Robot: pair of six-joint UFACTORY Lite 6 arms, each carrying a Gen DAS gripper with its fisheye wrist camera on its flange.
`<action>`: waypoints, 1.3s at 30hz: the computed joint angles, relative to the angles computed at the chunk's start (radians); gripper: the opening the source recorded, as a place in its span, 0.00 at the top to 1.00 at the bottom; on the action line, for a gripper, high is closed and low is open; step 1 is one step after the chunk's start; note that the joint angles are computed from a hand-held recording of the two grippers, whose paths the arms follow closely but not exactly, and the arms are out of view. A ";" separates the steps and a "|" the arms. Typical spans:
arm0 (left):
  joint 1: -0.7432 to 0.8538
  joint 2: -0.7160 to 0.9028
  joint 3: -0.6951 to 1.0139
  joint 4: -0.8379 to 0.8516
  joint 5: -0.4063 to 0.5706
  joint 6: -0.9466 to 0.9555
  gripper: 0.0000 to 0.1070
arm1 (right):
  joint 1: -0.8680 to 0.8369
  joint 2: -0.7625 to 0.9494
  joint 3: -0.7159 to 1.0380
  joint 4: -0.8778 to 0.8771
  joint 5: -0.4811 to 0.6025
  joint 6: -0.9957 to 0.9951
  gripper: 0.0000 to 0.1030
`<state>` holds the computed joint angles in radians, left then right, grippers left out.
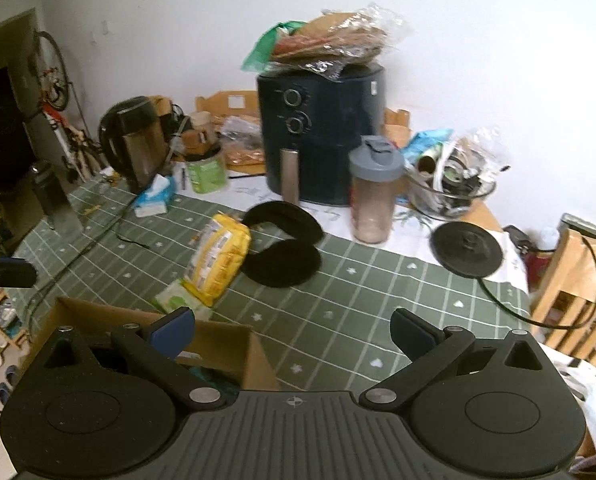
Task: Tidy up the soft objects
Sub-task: 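Withdraw both grippers up from the cardboard box, then move the left gripper to the yellow wrapped packet on the table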
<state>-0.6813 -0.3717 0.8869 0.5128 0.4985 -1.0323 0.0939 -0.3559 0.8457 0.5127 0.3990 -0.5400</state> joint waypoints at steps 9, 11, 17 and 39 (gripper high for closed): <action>0.071 -0.020 -0.026 -0.045 0.011 0.097 0.47 | -0.004 0.056 0.035 -0.107 -0.037 0.083 0.00; 0.107 -0.013 -0.024 -0.069 0.004 0.149 0.46 | -0.007 0.089 0.068 -0.136 -0.042 0.090 0.00; 0.223 0.030 0.001 -0.143 -0.052 0.334 0.33 | -0.024 0.241 0.250 -0.191 0.021 0.094 0.00; 0.478 0.459 0.268 -0.864 -0.251 1.367 0.27 | -0.009 0.519 0.461 -0.200 0.029 0.132 0.00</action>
<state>-0.2031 0.0871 1.1547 -0.3514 0.2476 0.3347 0.0853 0.1631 1.3071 0.3130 0.4283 -0.4076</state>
